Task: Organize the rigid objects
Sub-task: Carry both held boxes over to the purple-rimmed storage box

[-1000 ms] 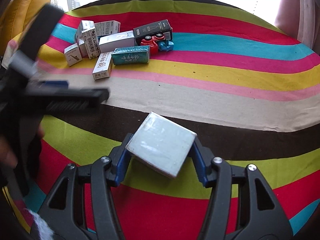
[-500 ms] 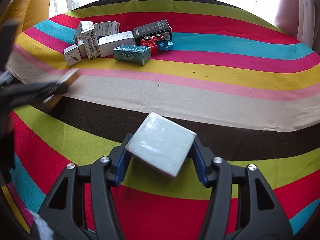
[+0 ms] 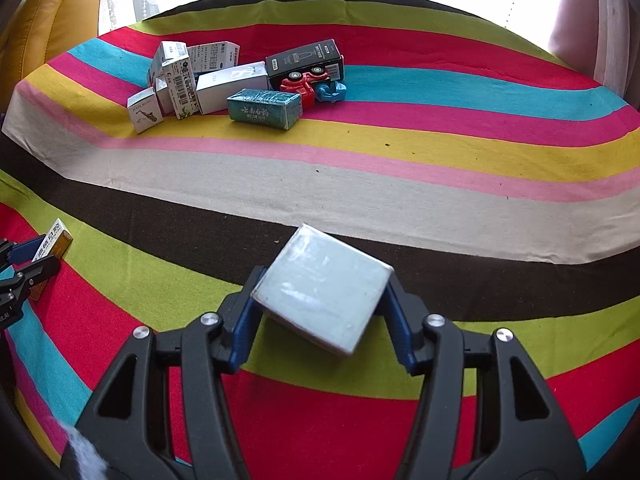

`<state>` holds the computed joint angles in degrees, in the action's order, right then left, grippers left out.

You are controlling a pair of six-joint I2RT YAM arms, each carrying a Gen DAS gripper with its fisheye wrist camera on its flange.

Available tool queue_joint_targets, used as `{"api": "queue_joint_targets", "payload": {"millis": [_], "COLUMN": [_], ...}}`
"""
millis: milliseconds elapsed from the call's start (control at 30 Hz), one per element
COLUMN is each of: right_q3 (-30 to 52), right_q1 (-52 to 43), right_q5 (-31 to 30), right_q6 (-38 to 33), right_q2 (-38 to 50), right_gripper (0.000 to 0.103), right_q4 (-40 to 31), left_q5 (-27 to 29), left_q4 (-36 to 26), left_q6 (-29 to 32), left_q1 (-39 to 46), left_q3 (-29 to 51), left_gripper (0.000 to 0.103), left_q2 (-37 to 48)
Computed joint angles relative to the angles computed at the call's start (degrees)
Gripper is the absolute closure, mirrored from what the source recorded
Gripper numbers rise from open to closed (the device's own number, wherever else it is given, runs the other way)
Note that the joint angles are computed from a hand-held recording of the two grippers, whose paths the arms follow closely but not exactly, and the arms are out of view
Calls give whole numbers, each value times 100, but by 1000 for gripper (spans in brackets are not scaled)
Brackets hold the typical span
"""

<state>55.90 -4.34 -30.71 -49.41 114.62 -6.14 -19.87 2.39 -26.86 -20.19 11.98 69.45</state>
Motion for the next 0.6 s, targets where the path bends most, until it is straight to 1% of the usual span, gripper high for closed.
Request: {"api": "queue_joint_targets", "payload": {"millis": [133,233,400,500,567,600], "right_q3": [31,28,-74,-192,-395,-666], "right_q1": [2,6,28,55,64,1], "right_q5": [-12,-5,44,163,369,242], "right_q6": [0,4,36,277,700,837], "right_q2": [25,27,-9,-83,-325,-568], "right_gripper": [43,43,44,44,44,44], "right_q4": [-20,-5,153,286,191,160], "left_q5": [95,-24,50,57,77,97], "left_q4": [-74,-151,-148,-156,-149,-139], "left_q6": [-45,-81,-49,-46,-40,-22], "left_q1": [97,1,77,85,117,141], "left_q3": [-104,-67,-97,-81,-87,-96], "left_gripper": [62,62,62,63,64,64], "left_q2": [-233,-211,-281,-273,-284,-293]}}
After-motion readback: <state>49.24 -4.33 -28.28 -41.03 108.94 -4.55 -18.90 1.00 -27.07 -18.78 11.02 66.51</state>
